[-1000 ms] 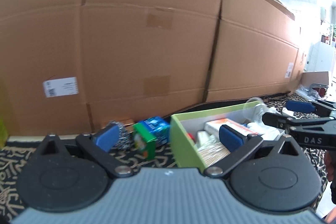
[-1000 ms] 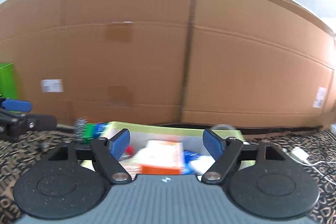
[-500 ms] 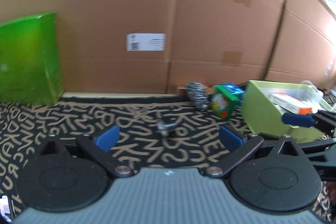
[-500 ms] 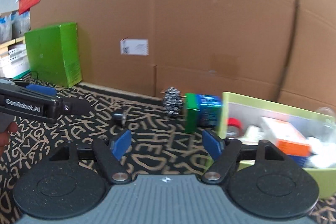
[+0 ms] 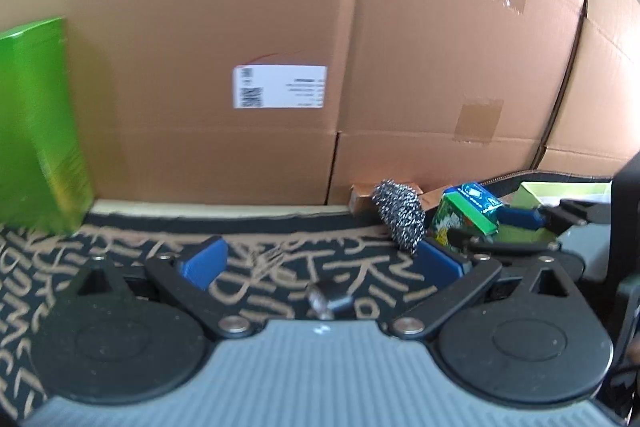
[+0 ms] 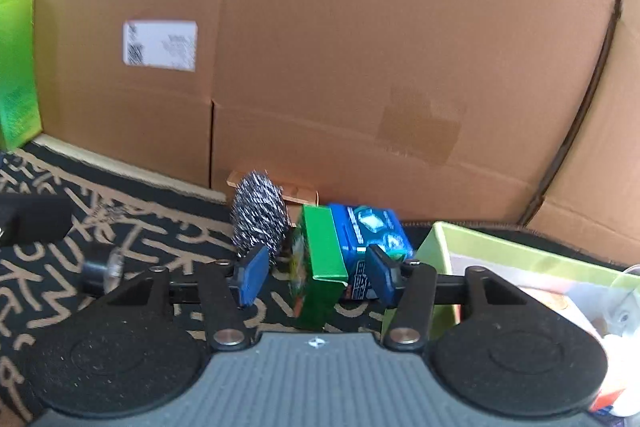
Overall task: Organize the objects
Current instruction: 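Grasp the steel wool scrubber with the left tool while the right tool grasps the green box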
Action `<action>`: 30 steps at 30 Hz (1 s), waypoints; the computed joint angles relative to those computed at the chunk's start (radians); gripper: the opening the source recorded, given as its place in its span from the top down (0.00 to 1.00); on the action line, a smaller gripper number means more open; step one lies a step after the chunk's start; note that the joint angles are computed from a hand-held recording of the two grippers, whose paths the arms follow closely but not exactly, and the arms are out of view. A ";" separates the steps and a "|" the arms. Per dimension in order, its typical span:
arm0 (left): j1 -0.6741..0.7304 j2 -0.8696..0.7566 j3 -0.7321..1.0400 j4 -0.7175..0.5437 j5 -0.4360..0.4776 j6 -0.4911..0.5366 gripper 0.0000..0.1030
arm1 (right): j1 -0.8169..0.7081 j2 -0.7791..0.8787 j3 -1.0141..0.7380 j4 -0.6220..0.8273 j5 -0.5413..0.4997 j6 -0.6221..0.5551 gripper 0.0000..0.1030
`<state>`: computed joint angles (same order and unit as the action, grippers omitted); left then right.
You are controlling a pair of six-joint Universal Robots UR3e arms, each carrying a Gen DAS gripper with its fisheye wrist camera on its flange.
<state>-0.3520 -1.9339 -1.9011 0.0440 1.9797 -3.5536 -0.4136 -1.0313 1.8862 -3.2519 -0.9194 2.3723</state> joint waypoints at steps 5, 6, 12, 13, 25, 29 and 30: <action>0.041 -0.131 0.171 -0.047 -0.067 0.048 0.00 | -0.064 -0.021 0.062 -0.017 0.087 -0.080 0.79; 0.050 -0.159 0.206 -0.052 -0.087 0.055 0.00 | -0.087 -0.041 0.091 -0.009 0.117 -0.108 0.79; 0.061 -0.359 0.521 -0.200 -0.134 0.074 0.00 | -0.248 -0.162 0.304 0.090 0.289 -0.413 0.79; 0.061 -0.390 0.566 -0.220 -0.138 0.069 0.01 | -0.269 -0.179 0.336 0.100 0.306 -0.466 0.79; 0.111 -0.371 0.514 -0.229 -0.339 0.009 0.71 | -0.556 -0.531 0.601 0.832 0.449 -1.414 0.78; 0.092 -0.170 0.197 -0.107 -0.408 0.056 0.71 | -0.664 -0.668 0.533 1.320 0.350 -1.673 0.77; 0.084 -0.116 0.119 -0.090 -0.417 0.068 0.71 | -0.679 -0.675 0.488 1.428 0.306 -1.689 0.77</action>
<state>-0.2684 -2.0496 -1.7821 -0.0464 1.5624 -3.4856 -1.0927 -1.7061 2.3745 -1.8240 -0.6131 0.6836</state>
